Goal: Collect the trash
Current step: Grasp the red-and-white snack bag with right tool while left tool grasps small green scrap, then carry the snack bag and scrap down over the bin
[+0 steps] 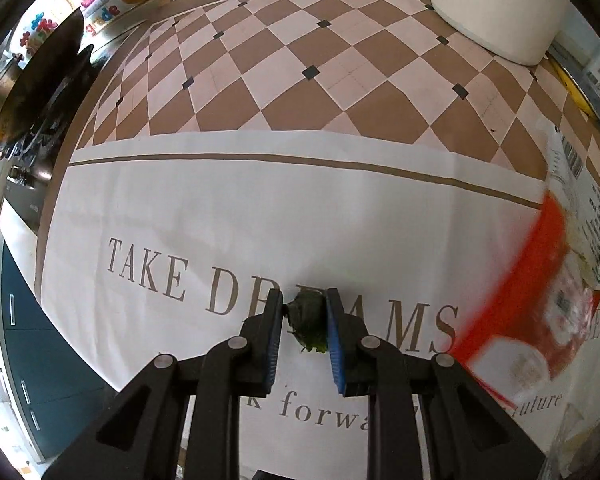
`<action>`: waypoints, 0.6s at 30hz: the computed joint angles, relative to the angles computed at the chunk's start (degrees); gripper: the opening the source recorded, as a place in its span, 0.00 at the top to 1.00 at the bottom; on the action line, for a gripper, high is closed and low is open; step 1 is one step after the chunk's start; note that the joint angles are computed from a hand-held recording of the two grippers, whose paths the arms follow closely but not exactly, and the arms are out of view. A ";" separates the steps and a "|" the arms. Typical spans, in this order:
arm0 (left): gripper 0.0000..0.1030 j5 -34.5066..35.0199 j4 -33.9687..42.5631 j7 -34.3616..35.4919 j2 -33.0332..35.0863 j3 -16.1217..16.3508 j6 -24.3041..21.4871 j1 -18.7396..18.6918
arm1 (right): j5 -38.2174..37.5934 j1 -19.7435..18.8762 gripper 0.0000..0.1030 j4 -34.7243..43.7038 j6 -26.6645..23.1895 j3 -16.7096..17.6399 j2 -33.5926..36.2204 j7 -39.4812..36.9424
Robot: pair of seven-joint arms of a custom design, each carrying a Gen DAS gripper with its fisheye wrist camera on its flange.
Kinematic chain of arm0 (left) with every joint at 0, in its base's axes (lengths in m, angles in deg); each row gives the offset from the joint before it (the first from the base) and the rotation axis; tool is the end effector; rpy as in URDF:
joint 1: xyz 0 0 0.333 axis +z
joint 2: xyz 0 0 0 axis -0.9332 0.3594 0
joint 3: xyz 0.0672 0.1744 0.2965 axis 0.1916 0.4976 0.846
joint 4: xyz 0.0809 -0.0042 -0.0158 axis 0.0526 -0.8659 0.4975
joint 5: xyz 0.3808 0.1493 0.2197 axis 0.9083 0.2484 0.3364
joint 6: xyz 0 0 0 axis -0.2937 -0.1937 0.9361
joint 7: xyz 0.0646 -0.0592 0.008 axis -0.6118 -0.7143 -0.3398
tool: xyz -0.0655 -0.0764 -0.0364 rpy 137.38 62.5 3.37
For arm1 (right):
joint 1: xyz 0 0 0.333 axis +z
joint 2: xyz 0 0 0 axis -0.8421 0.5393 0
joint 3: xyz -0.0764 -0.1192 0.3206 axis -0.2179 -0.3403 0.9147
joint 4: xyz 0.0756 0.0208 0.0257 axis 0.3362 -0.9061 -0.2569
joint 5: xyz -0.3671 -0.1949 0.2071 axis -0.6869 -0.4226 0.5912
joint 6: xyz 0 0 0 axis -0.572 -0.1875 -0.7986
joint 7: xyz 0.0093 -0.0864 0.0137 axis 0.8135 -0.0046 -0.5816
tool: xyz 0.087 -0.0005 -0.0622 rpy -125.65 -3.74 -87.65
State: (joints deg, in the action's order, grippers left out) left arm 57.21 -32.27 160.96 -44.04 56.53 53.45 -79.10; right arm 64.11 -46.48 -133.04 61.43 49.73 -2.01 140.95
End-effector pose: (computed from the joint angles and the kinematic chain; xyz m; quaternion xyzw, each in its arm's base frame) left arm 0.4931 -0.2126 0.8012 -0.5952 0.7955 -0.0422 0.1052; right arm 0.4194 0.1618 0.8098 -0.4194 0.8845 -0.1814 0.0944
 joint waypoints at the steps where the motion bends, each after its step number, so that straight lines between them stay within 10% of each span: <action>1: 0.83 -0.10 0.47 0.32 0.47 0.25 0.22 0.15 | 1.01 0.06 0.93 -0.75 1.21 -0.46 -0.71 0.76; 18: 0.83 -5.76 3.92 8.77 -7.21 6.65 6.88 5.11 | -2.36 -1.11 0.95 10.30 4.03 7.22 -3.41 4.50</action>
State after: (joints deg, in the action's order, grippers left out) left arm 51.45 -28.35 169.72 -51.25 63.19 60.32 -73.99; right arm 61.75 -47.58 -122.74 65.45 56.95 -5.41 145.46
